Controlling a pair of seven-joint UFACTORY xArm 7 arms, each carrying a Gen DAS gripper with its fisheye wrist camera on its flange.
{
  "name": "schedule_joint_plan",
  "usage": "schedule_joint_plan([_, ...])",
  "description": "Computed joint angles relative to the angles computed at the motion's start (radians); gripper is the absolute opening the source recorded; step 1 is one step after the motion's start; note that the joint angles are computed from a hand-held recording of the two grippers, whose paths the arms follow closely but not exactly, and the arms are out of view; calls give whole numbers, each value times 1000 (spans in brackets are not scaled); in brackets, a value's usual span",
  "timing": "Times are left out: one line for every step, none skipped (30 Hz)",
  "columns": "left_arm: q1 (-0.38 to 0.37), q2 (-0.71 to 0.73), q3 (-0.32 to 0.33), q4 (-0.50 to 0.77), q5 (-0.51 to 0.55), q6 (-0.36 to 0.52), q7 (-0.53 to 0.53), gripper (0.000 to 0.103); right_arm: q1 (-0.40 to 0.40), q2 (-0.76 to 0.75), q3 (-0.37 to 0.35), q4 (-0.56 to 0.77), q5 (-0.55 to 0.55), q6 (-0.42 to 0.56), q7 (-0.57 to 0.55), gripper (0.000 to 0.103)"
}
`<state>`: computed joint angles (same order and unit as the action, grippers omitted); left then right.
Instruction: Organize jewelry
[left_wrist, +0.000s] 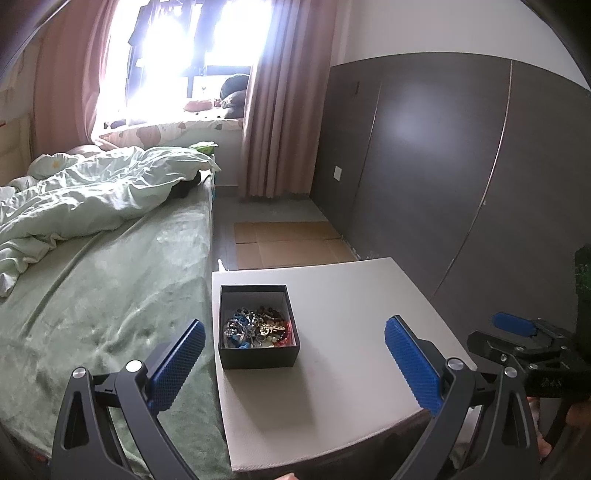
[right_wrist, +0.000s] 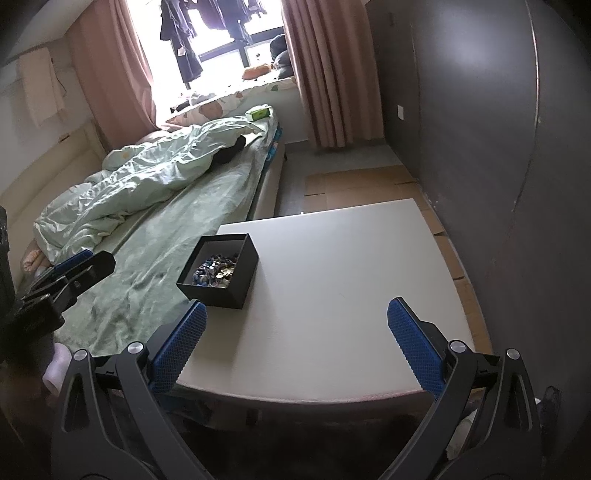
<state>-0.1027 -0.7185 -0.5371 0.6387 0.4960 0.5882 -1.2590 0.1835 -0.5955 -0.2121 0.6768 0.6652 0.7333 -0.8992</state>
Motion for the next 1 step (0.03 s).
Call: schedule_joint_plan([2,4,2,-1,0,-1,-1,95,-1,0,2,-2,-2,-3,-1,98])
